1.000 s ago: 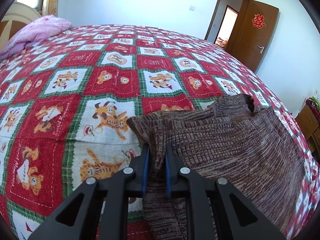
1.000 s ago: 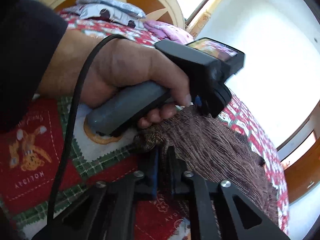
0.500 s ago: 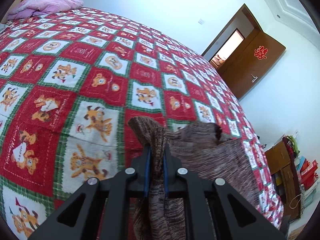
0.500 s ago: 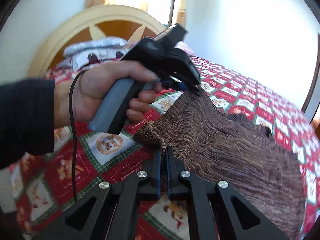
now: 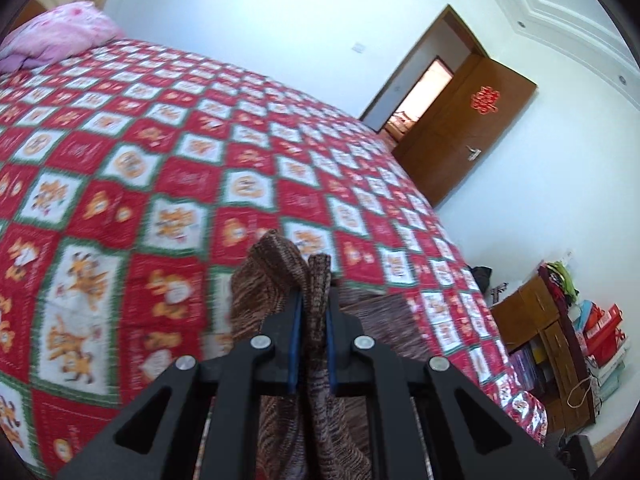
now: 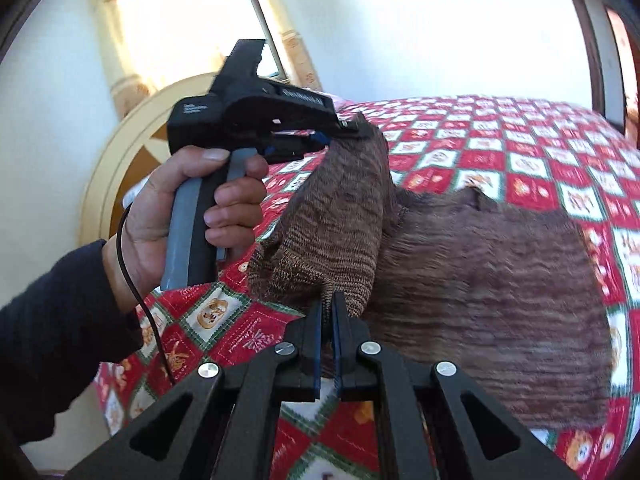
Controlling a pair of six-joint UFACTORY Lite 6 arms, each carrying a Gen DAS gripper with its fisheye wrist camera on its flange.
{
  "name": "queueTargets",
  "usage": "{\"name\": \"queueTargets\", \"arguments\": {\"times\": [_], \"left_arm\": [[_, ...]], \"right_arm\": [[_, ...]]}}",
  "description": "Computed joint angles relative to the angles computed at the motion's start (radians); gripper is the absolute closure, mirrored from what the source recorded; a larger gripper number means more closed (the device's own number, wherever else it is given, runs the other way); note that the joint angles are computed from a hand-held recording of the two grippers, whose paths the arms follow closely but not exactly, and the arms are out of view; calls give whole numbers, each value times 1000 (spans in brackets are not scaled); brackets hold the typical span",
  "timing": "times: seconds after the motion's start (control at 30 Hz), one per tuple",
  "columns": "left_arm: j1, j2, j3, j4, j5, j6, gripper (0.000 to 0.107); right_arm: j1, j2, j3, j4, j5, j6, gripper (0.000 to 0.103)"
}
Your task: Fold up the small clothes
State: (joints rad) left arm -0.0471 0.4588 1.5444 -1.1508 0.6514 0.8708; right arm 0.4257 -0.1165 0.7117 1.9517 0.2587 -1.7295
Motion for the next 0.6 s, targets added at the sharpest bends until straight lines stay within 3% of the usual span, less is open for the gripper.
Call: {"name": "queueTargets", "arguments": {"times": [0.27, 0.5, 0.6], "left_arm": [[-171, 148, 251, 201, -30, -267, 97], [-302, 361, 541, 387, -11, -498, 97], [-359, 523, 775, 494, 49, -636, 97]], "right_arm": [[-294, -154, -134, -331, 197, 295, 100], [-613, -130, -194, -458, 388, 334, 100], [-737, -80, -197, -500, 459, 326, 100]]}}
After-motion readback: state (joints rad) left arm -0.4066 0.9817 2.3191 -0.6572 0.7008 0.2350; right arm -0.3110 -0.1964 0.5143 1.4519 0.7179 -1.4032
